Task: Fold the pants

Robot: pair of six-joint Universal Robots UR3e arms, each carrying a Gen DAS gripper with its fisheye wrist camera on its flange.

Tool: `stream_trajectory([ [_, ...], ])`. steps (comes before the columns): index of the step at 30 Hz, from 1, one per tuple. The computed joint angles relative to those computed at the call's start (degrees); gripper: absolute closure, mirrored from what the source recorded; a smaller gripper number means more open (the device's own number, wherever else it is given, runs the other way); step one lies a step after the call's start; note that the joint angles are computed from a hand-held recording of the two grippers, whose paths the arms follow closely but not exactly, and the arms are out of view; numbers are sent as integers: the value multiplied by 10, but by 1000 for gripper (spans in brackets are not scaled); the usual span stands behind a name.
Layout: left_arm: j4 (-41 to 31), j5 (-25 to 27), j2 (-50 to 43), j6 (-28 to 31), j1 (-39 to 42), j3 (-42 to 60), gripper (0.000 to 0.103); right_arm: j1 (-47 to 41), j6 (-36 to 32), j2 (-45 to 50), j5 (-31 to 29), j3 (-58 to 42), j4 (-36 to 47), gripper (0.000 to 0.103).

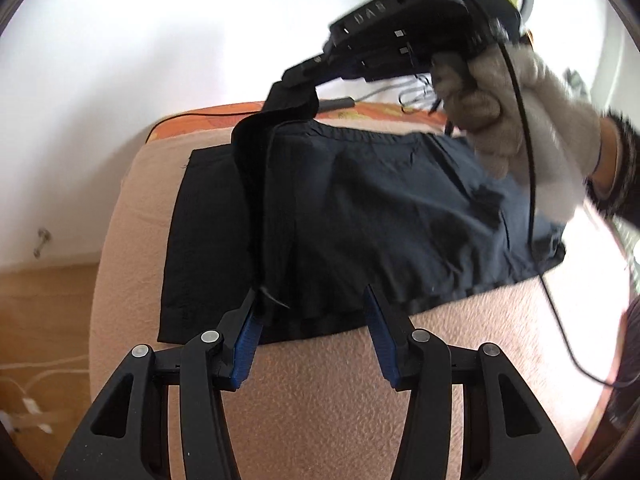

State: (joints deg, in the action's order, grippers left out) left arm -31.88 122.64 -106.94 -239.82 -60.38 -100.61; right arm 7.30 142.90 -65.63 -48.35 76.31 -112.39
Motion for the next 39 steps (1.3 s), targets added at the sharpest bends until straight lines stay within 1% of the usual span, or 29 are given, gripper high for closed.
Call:
stream_trajectory([
  [1, 51, -7, 18, -14, 9, -41, 57, 10, 18, 16, -3, -15, -10, 97],
  [2, 103, -18, 36, -27, 21, -84, 65, 18, 33, 31, -5, -28, -17, 97],
  [3, 141, -30, 49, -38, 32, -116, 74, 26, 46, 47, -6, -42, -23, 97],
  [4, 168, -40, 61, -49, 43, -143, 77, 33, 60, 63, -8, -55, -29, 97],
  [5, 183, -47, 70, -61, 51, -162, 84, 39, 70, 76, -8, -64, -33, 97],
  [6, 192, -48, 76, -71, 56, -177, 88, 45, 80, 90, -8, -75, -37, 97],
  [10, 195, -47, 94, -112, 65, -209, 93, 66, 117, 131, -19, -94, -77, 96],
  [11, 192, -48, 92, -117, 65, -208, 95, 71, 121, 139, -23, -102, -79, 93],
  [12, 182, -48, 90, -121, 63, -202, 96, 74, 123, 147, -21, -112, -77, 92],
  [13, 174, -48, 86, -121, 62, -197, 96, 75, 125, 150, -22, -113, -81, 89],
  [14, 169, -47, 82, -121, 59, -190, 97, 75, 127, 150, -23, -114, -81, 79],
  [15, 162, -45, 77, -125, 56, -182, 97, 73, 123, 148, -17, -115, -75, 75],
  [17, 167, -40, 72, -135, 52, -182, 97, 69, 116, 135, -13, -102, -78, 59],
  [20, 190, -42, 66, -130, 54, -187, 97, 61, 105, 104, -28, -66, -97, 56],
  [22, 162, -45, 70, -125, 56, -176, 97, 46, 87, 75, -27, -43, -76, 56],
  [23, 142, -49, 74, -131, 59, -169, 93, 33, 66, 52, -16, -21, -62, 56],
  [24, 122, -50, 81, -145, 61, -165, 82, 20, 38, 26, -12, 2, -49, 56],
  [25, 112, -52, 87, -163, 66, -170, 76, 8, 13, -4, -17, 32, -49, 56],
  [27, 158, -33, 92, -195, 64, -201, 76, -28, -52, -77, -16, 101, -39, 56],
  [29, 225, -14, 85, -226, 59, -236, 79, -77, -122, -150, -14, 152, 8, 56],
  [30, 252, -16, 81, -237, 61, -249, 83, -107, -159, -184, -11, 172, 41, 55],
  [31, 268, -15, 77, -247, 62, -258, 90, -142, -202, -218, -6, 186, 86, 54],
  [32, 262, -14, 76, -255, 62, -257, 100, -180, -247, -249, -5, 195, 132, 54],
  [33, 256, -8, 74, -263, 60, -252, 100, -217, -286, -276, -4, 201, 169, 53],
  [34, 240, 0, 73, -267, 54, -243, 100, -261, -330, -303, -3, 207, 209, 53],
  [37, 115, 34, 84, -276, 32, -187, 99, -396, -453, -346, -7, 193, 323, 53],
  [39, 54, 26, 98, -303, 30, -178, 99, -485, -513, -365, -13, 197, 349, 52],
])
